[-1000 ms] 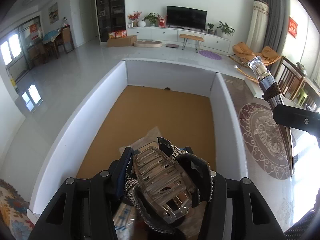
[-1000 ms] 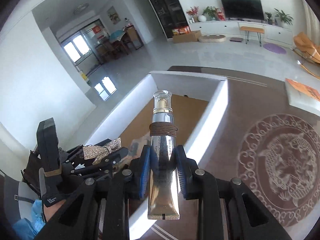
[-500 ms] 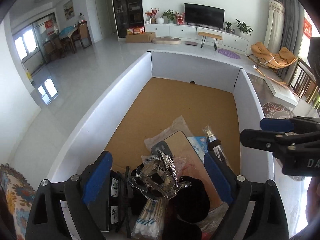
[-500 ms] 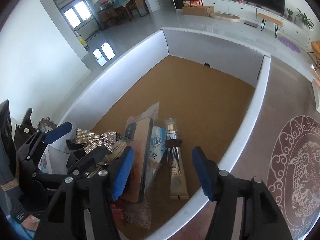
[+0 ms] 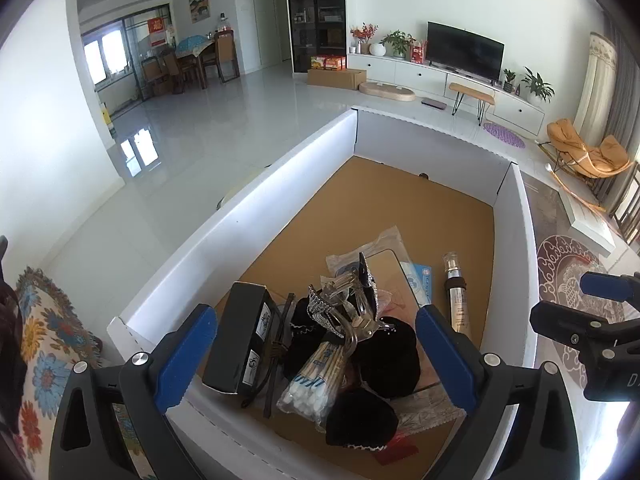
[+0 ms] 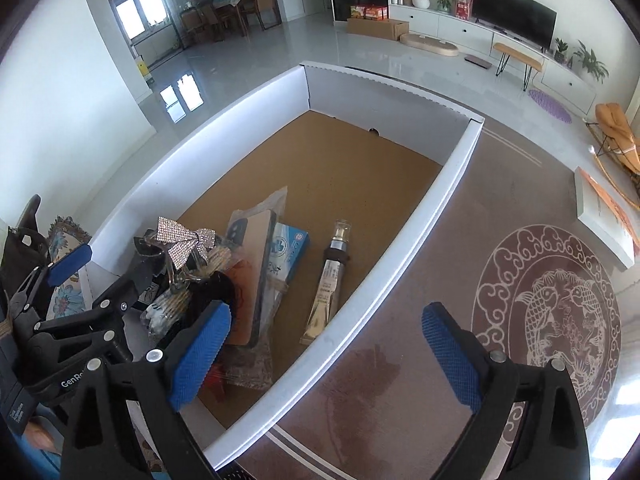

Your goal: Organize objects

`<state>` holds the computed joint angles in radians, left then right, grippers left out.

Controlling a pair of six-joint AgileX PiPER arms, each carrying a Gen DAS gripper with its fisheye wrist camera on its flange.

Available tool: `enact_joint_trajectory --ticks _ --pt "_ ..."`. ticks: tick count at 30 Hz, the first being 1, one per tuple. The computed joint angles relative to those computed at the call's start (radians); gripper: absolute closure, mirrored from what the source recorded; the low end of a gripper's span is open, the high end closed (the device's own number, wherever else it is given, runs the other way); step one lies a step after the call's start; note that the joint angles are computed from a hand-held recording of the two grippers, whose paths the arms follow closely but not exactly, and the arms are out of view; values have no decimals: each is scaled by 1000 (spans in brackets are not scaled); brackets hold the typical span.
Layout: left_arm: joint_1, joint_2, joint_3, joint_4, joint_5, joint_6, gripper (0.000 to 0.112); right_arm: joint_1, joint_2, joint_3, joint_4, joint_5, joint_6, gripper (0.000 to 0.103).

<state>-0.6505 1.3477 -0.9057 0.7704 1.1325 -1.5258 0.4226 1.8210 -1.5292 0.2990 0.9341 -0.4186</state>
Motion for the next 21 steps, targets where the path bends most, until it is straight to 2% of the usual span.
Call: enact_joint_trajectory --ticks 4,13,18,21 --pt "-22 -5 -13 0 48 22 11 28 -13 15 -19 -9 17 6" --pt "-1 -28 -17 -26 55 61 11 87 -20 15 -95 -30 45 6" --pt "33 -44 -6 -57 5 88 11 79 -18 18 -94 -36 50 6" --pt "7 -39 -6 -26 38 45 11 75 -17 20 -85 -37 50 6"
